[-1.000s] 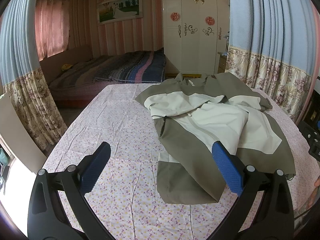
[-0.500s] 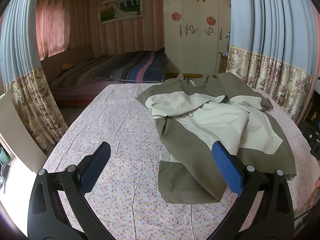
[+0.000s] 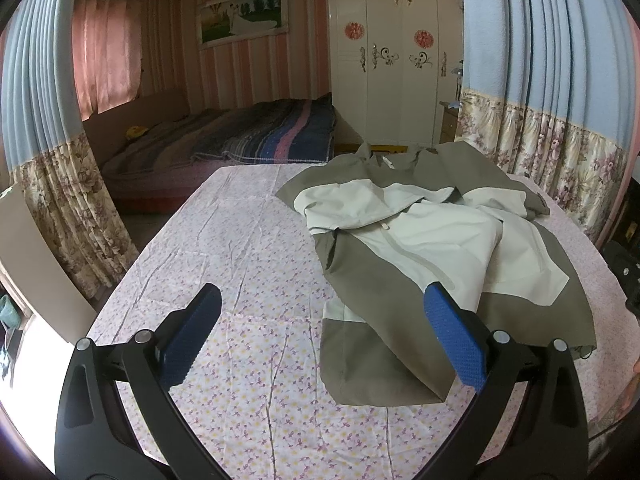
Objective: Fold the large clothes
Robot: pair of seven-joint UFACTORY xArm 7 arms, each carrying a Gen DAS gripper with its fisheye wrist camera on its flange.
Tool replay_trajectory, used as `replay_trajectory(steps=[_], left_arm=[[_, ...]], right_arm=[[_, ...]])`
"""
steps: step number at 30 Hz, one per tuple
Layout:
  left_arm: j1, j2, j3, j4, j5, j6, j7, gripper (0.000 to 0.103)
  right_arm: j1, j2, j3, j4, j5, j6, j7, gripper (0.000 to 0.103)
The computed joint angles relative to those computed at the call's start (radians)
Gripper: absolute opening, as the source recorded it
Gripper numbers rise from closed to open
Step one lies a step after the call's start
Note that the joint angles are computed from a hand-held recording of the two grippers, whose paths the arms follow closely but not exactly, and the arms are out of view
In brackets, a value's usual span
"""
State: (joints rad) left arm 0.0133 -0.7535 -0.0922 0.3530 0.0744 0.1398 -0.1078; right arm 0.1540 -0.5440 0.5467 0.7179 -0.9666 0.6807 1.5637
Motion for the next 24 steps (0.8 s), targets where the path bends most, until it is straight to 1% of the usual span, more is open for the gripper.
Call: replay_trajectory(steps=[2,3,4,5,7,10,12,13,14,15,17,18,19,21,22,24], left_arm=[[-0.008,0.014,0.013,0.004,0.004,0.006,0.018,0.100],[0.005,0.022,-0.001,0.006,0.008,0.000,0.012,0.100],[0.040,0.033,-0.026,0.007,0.024,-0.022,0.005,0.100],[0.051,0.035,-0.033,0.009,0.031,-0.026,0.003,0.100],[0.060,0.058,-0.028,0.026,0.040,-0.046,0.010,0.100],[0.030,0.107,0.011,0.065,0.038,-0.065,0.045,0.100],[0.022,0.150,0.023,0.100,0.035,-0.073,0.067,0.100],[0.030,0.179,0.019,0.124,0.039,-0.081,0.075,0.100],[0.048,0.207,0.007,0.149,0.046,-0.087,0.079,0.100],[0.068,0.245,-0.007,0.189,0.057,-0.090,0.083,0.100],[0.068,0.307,0.001,0.262,0.065,-0.085,0.106,0.100],[0.072,0.349,0.001,0.319,0.071,-0.072,0.116,0.100],[0.064,0.374,0.010,0.356,0.069,-0.063,0.125,0.100],[0.039,0.425,0.037,0.428,0.053,-0.070,0.145,0.100],[0.071,0.456,0.012,0.457,0.070,-0.101,0.122,0.100],[0.161,0.498,-0.062,0.490,0.126,-0.138,0.051,0.100]], right_arm=[[0.011,0.004,-0.036,-0.015,0.001,-0.061,-0.029,0.101],[0.013,0.000,-0.055,-0.028,0.006,-0.092,-0.044,0.101],[0.016,-0.002,-0.079,-0.038,0.017,-0.130,-0.066,0.101],[0.011,-0.010,-0.090,-0.046,0.025,-0.153,-0.083,0.101],[-0.014,-0.025,-0.092,-0.050,0.037,-0.166,-0.115,0.101],[-0.067,-0.043,-0.075,-0.044,0.025,-0.176,-0.150,0.101],[-0.108,-0.035,-0.063,-0.025,0.005,-0.178,-0.176,0.101],[-0.125,-0.026,-0.057,-0.009,-0.006,-0.175,-0.195,0.101],[-0.137,-0.007,-0.069,0.014,-0.016,-0.182,-0.235,0.101],[-0.137,0.015,-0.092,0.037,-0.011,-0.198,-0.282,0.101],[-0.118,0.074,-0.159,0.104,0.034,-0.239,-0.420,0.101],[-0.121,0.100,-0.178,0.147,0.046,-0.249,-0.475,0.101],[-0.134,0.122,-0.182,0.189,0.049,-0.243,-0.508,0.101],[-0.169,0.153,-0.171,0.246,0.020,-0.243,-0.499,0.101],[-0.184,0.170,-0.171,0.266,0.003,-0.252,-0.485,0.101],[-0.191,0.223,-0.193,0.289,0.000,-0.284,-0.465,0.101]])
